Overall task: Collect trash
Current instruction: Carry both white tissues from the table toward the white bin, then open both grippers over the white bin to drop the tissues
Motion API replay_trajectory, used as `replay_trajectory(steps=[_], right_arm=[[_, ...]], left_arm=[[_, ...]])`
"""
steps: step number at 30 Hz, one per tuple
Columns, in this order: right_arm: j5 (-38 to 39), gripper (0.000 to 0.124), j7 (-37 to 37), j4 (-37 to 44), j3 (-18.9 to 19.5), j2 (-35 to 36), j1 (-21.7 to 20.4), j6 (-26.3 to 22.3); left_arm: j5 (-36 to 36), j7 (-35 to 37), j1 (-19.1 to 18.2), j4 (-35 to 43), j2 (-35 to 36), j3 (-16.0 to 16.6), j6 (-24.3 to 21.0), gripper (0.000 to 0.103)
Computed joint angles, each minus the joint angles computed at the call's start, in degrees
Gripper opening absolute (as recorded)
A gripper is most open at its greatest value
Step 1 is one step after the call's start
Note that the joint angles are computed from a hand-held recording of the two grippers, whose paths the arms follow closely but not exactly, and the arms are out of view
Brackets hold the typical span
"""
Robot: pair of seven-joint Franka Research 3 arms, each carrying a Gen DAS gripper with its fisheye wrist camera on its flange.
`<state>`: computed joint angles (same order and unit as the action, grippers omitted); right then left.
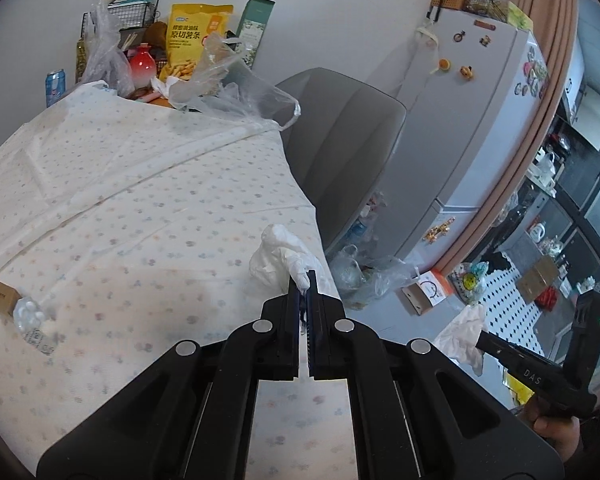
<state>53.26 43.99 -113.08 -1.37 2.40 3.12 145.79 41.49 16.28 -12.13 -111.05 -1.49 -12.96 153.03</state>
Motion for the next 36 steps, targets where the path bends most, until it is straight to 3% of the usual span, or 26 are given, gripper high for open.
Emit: replay_trajectory(steps=[15,16,17,19,36], right_arm=[[-0.7,0.010,2.8,5.0,0.4,9.1,-4.0,-1.7],[-1.2,0.018,3.3,5.2,0.5,9.5,-4.2,-1.7],[-0.7,0.036,3.2,5.0,0.7,9.7,-4.5,-1.1],[0.7,0.048,1.9,4.3,1.1,9.5,-5.0,0.5],[1.8,0.050,4.5,-0.3,-1.8,6.3,-9.2,2.3]], left_arm=[[-4.1,7.7,-5.7,13.7,12.7,1.3,-4.0,0.003],[-4.4,8.4,-6.0,14.5,13.3,1.4,-4.2,0.003],[-4.8,9.2,-6.3,15.2,13.9,1.5,-4.4,0.003],[-5.7,10.6,-6.9,16.9,15.4,1.5,-4.8,0.003],[-17.9,26.2,-12.2,36.1,31.3,0.6,-8.4,0.003]])
